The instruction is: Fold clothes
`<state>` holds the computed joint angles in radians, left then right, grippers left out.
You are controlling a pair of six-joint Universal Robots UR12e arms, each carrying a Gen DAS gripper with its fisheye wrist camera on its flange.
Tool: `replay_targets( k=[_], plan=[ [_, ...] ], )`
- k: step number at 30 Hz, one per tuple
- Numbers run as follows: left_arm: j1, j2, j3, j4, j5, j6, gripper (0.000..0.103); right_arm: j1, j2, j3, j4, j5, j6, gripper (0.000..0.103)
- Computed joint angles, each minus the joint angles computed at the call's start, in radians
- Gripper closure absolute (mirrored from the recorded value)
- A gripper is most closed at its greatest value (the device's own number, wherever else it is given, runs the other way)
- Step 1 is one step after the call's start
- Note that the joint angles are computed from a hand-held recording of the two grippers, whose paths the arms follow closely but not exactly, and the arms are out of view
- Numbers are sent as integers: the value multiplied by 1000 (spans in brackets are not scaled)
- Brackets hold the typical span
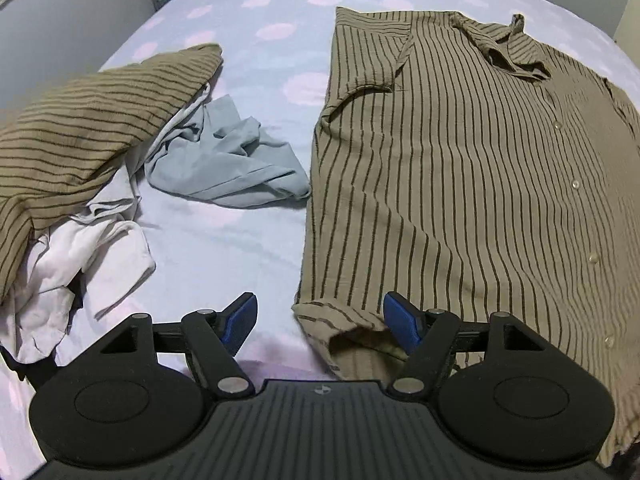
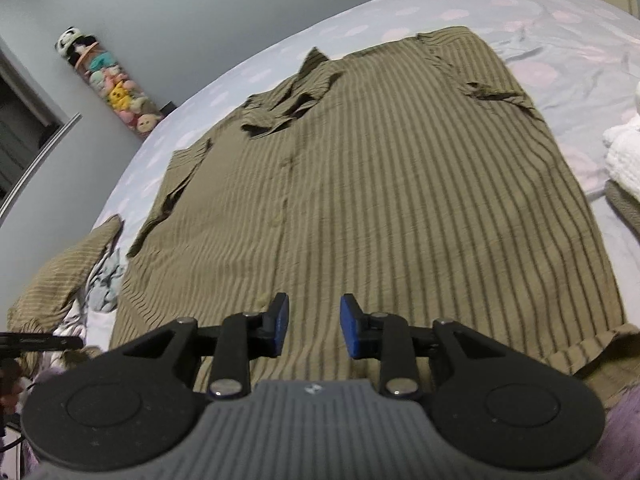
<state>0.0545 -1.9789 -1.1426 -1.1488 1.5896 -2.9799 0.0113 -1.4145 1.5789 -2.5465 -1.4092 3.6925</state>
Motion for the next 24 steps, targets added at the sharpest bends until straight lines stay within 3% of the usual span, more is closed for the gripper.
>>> replay_targets(
  k=[4,5,13,20,24],
  plan=[
    [-16,-3,-20,21,44,16,90,16,8,-17,20,30,-26,70],
    [-15,1,-33,36,43,11,96,20,10,-23,27,35,-37,70],
    [46,83,-146,185,-134,-123,101,70,61,-122,89,146,-229,70],
    [116,116,-186,219,-307,-251,102,146,175,-298,166,279,-479,70],
    [143,121,-202,232,-381,-304,103,198,241,-407,231,283,-619,69]
  ],
)
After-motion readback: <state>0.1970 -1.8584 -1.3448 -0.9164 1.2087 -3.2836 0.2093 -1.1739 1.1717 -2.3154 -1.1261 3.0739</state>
